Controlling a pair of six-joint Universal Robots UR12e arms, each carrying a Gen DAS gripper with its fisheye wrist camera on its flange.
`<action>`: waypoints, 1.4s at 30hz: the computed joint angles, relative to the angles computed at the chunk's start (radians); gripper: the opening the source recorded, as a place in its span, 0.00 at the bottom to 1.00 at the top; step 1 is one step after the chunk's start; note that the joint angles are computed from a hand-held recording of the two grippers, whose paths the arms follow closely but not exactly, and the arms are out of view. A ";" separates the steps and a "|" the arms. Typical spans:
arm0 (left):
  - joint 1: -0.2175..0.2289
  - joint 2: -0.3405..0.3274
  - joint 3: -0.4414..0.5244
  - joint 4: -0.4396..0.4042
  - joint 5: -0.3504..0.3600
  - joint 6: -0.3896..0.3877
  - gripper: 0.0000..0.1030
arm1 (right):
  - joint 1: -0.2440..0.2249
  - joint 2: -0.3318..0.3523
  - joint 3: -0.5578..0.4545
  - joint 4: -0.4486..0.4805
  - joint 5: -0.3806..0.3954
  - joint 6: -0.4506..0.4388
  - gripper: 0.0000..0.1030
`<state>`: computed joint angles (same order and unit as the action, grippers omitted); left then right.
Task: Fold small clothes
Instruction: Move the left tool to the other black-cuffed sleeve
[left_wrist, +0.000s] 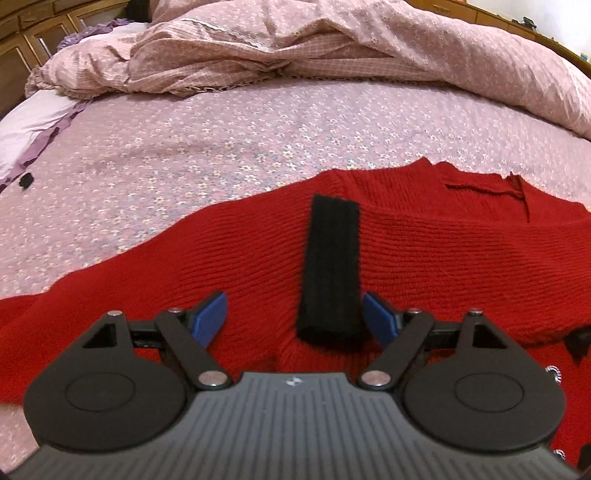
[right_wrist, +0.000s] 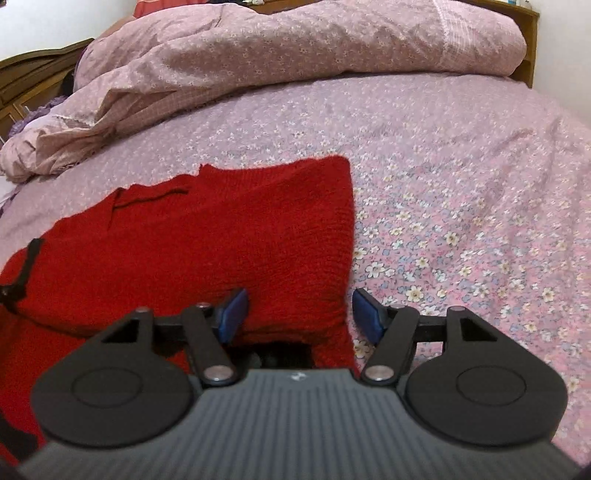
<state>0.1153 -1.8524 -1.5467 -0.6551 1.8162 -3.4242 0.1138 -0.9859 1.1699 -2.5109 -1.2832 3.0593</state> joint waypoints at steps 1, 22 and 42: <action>0.000 0.007 -0.003 -0.001 0.003 -0.005 0.81 | 0.001 -0.006 0.006 -0.009 -0.006 -0.002 0.63; 0.032 0.180 -0.154 -0.019 0.082 -0.193 0.86 | -0.007 -0.171 0.172 -0.027 0.066 0.003 0.63; 0.176 0.263 -0.308 -0.016 0.051 -0.595 0.86 | 0.009 -0.241 0.260 0.096 0.019 0.007 0.63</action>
<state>0.2910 -1.5891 -1.8544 -0.6716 1.8675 -4.0196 0.1233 -1.2274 1.4301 -2.4148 -1.2638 3.0661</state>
